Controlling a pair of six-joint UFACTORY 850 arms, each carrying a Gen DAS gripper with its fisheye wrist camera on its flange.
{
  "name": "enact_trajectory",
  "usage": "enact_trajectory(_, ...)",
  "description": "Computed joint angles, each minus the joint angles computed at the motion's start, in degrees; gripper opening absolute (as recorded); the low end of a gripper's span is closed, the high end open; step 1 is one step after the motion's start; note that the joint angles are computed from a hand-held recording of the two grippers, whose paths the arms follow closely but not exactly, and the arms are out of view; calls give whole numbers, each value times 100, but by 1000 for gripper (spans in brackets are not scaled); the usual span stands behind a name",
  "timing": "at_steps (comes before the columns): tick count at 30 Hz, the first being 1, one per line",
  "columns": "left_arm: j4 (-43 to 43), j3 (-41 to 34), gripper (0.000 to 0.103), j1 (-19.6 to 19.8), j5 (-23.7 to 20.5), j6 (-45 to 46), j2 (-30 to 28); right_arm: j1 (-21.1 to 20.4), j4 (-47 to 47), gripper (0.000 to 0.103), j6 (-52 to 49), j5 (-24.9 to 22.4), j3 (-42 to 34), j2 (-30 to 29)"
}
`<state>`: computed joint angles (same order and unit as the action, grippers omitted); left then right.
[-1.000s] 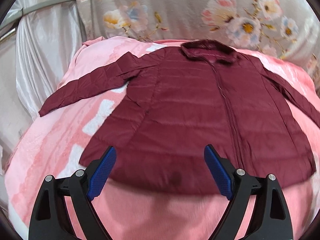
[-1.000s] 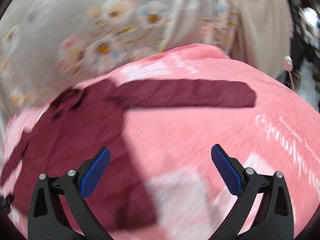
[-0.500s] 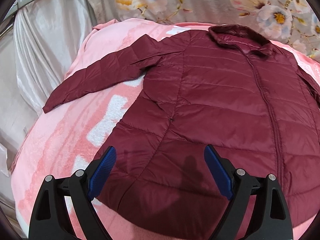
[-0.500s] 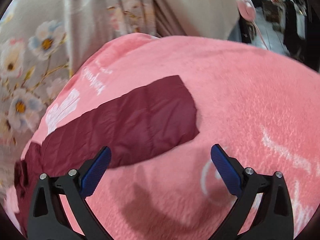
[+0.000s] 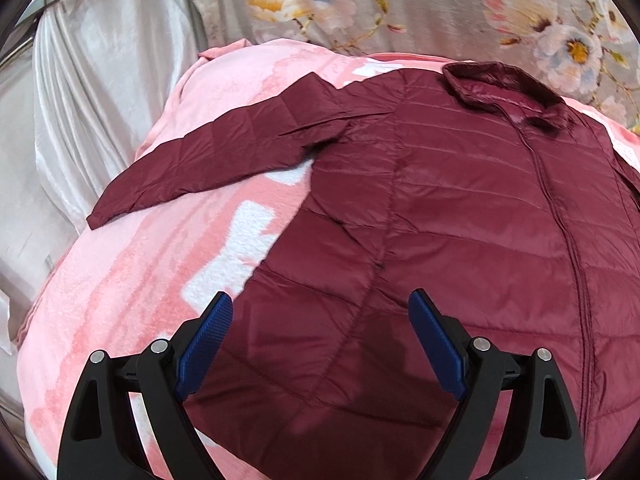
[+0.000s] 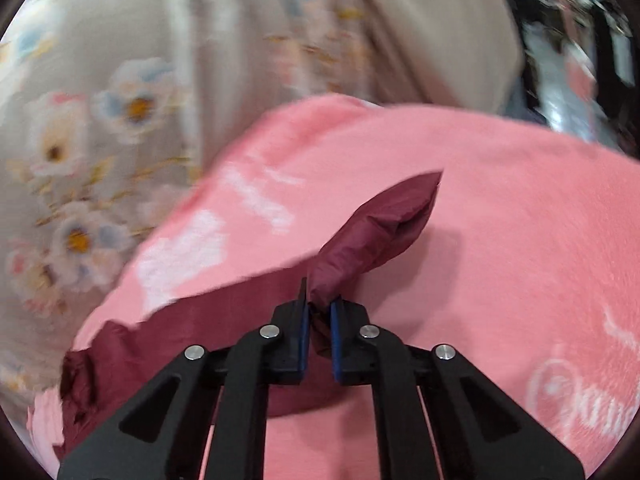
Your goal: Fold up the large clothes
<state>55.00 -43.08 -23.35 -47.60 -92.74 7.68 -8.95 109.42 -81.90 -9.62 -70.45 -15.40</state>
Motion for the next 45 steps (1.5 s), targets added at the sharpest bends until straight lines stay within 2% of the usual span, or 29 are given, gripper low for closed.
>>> enact_trajectory(3,-1,48,87,108,42,-67,43,578,281,7,-862,-397,-7,290)
enact_trajectory(6,-42,80,87,221,130,-75,51,1365,-143,7,-1131,-696,-50,428)
enact_trajectory(11,-75,156,87,393,388,-16,88,2545,-1244,7,-573,-1063,-290,91)
enact_trajectory(14,-53,216,87,479,554,-28,158,3042,-1766,7,-160,-1130,-398,-183)
enact_trajectory(18,-63,227,87,591,780,58,220,3465,-2784,11,627,-1146,-535,-514)
enact_trajectory(20,-97,201,87,645,899,154,251,3605,-3230,20,967,-1174,-524,-590)
enact_trajectory(21,-105,187,87,674,978,210,268,3600,-3195,25,926,-1222,-446,-542)
enact_trajectory(23,-226,115,87,764,1259,453,293,3530,-2782,48,570,-1287,-239,-363)
enact_trajectory(24,-307,75,87,815,1416,579,295,3487,-2480,52,325,-1285,-159,-276)
enact_trajectory(27,-849,-152,87,1054,2028,1165,164,3057,-1937,53,65,-1268,53,-36)
enact_trajectory(29,-1857,-423,87,1302,2512,2189,-124,2750,-1972,53,383,-1235,9,-71)
enact_trajectory(31,-2963,-707,87,1487,2785,3285,-491,2301,-2014,53,925,-1258,-3,-147)
enact_trajectory(34,-4560,-1080,87,1694,2839,4693,-990,1693,-1899,55,1730,-1437,-28,-345)
enact_trajectory(36,-4874,-1198,87,1727,2868,4852,-1169,1373,-2158,55,2423,-1502,-153,-576)
enact_trajectory(39,-4891,-1374,84,1711,2847,4737,-1364,1150,-2408,55,2978,-1720,-371,-905)
enact_trajectory(40,-4702,-1473,77,1679,2771,4585,-1436,1099,-2449,55,3108,-1810,-464,-1036)
enact_trajectory(41,-4643,-1529,57,1674,2742,4589,-1477,1062,-2472,54,3188,-1909,-568,-1163)
enact_trajectory(42,-4389,-1635,46,1638,2629,4409,-1543,1051,-2449,54,3238,-1960,-635,-1245)
enact_trajectory(43,-4224,-1691,29,1632,2557,4273,-1579,1045,-2371,53,3276,-2037,-713,-1343)
enact_trajectory(44,-4041,-1760,17,1628,2501,4120,-1619,1030,-2301,48,3302,-2117,-814,-1442)
enact_trajectory(45,-3859,-1801,10,1628,2454,3989,-1633,1019,-2266,44,3343,-2164,-930,-1537)
